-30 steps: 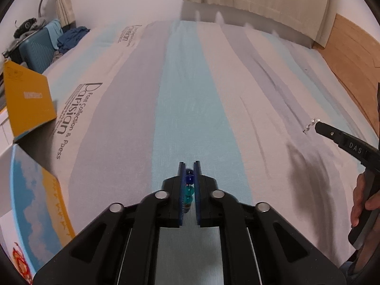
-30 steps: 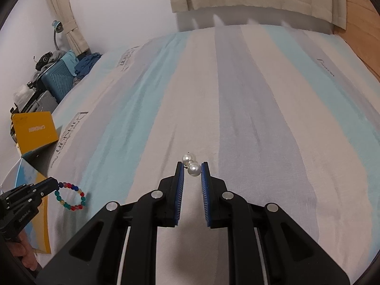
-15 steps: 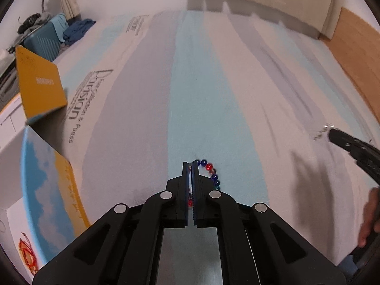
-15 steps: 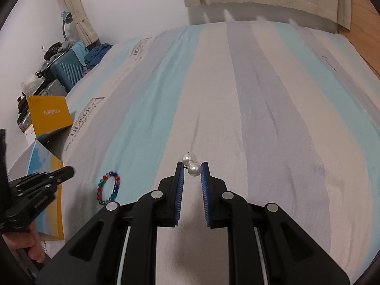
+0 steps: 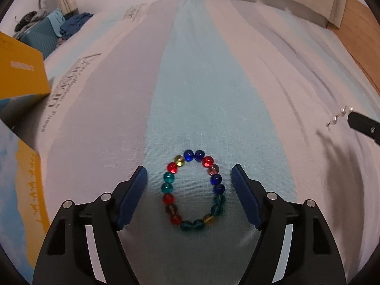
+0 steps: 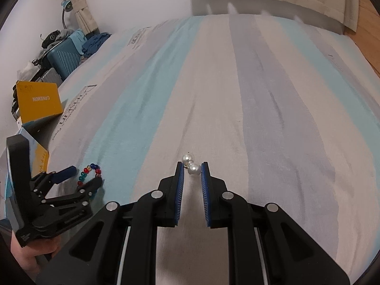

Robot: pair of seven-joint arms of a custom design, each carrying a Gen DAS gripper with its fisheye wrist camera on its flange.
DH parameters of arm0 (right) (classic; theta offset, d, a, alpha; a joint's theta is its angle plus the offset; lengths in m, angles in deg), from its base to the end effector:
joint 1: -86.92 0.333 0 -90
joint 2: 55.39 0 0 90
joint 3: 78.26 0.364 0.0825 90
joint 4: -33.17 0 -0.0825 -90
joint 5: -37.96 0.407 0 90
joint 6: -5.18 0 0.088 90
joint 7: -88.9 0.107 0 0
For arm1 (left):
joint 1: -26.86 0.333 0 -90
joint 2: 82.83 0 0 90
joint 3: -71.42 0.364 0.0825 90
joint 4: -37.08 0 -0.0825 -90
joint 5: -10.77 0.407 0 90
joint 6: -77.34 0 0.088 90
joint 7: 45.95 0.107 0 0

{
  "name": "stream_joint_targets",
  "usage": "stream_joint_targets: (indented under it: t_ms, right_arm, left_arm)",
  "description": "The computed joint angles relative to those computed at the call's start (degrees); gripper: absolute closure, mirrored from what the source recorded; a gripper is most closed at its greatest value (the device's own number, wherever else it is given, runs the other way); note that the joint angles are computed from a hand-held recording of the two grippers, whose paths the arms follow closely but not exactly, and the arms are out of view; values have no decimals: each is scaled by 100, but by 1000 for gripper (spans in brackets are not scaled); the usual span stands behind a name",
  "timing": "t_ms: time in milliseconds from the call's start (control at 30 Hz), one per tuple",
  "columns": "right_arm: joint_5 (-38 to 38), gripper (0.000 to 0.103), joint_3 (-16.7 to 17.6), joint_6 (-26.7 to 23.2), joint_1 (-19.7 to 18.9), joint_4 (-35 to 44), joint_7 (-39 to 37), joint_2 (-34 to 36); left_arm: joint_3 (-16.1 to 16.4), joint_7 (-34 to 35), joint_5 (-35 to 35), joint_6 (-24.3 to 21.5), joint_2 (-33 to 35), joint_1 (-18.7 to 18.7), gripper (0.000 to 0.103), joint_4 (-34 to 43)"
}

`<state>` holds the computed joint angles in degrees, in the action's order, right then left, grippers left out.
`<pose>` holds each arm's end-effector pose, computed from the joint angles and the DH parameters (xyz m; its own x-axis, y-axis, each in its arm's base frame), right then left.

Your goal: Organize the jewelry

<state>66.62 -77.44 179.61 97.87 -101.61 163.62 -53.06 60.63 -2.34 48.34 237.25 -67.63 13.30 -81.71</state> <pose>0.5583 0.0785 0.4131 0.0486 -0.9829 -0.1775 -0.8041 0.0670 -0.5907 0.5782 -0.2854 0.3789 -0.1530 -0.9875 -0.0391 -0.8427 0.1510 -0.5168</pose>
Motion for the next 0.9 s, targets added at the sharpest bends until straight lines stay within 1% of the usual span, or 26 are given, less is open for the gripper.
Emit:
stream_joint_targets:
  t_ms: [33, 67, 100, 133, 167, 200, 267, 300, 367, 400, 700, 900]
  right_arm:
    - [32, 89, 6, -12, -4, 12, -33, 13]
    - [174, 89, 34, -42, -18, 46, -167, 39]
    - [279, 89, 52, -45, -24, 62, -266, 54]
    - [312, 89, 50, -53, -24, 75, -304, 69]
    - [286, 89, 35, -56, -18, 84, -289, 88]
    - [281, 89, 25, -52, -15, 85, -279, 98]
    - [357, 89, 26, -81, -24, 114, -329, 118]
    - [350, 89, 17, -78, -23, 121, -316, 122]
    - [427, 89, 24, -57, -33, 101, -370, 102]
    - [449, 89, 22, -47, -35, 96, -378, 96]
    - [671, 89, 38, -10, -60, 76, -556, 34]
    - [739, 89, 46, 14, -50, 46, -622, -3]
  left_arm:
    - [-11, 33, -20, -3, 44, 9, 32, 19]
    - [-3, 27, -5, 30, 66, 6, 35, 14]
    - [-34, 102, -66, 54, 82, 38, 45, 15]
    - [-76, 198, -163, 54, 91, 78, 52, 24]
    - [-87, 237, -230, 55, 82, 101, 70, 25]
    - [-108, 314, -288, 39, 81, 120, 85, 34]
    - [-151, 475, -426, 80, 79, 177, 85, 25]
    - [-182, 551, -528, 132, 63, 218, 87, -3]
    - [-243, 742, -697, 206, 10, 280, 89, -55]
    - [-242, 780, -725, 244, -26, 278, 95, -78]
    - [-97, 647, -546, 298, -156, 146, 95, -113]
    - [-78, 541, -423, 293, -331, 120, 95, -183]
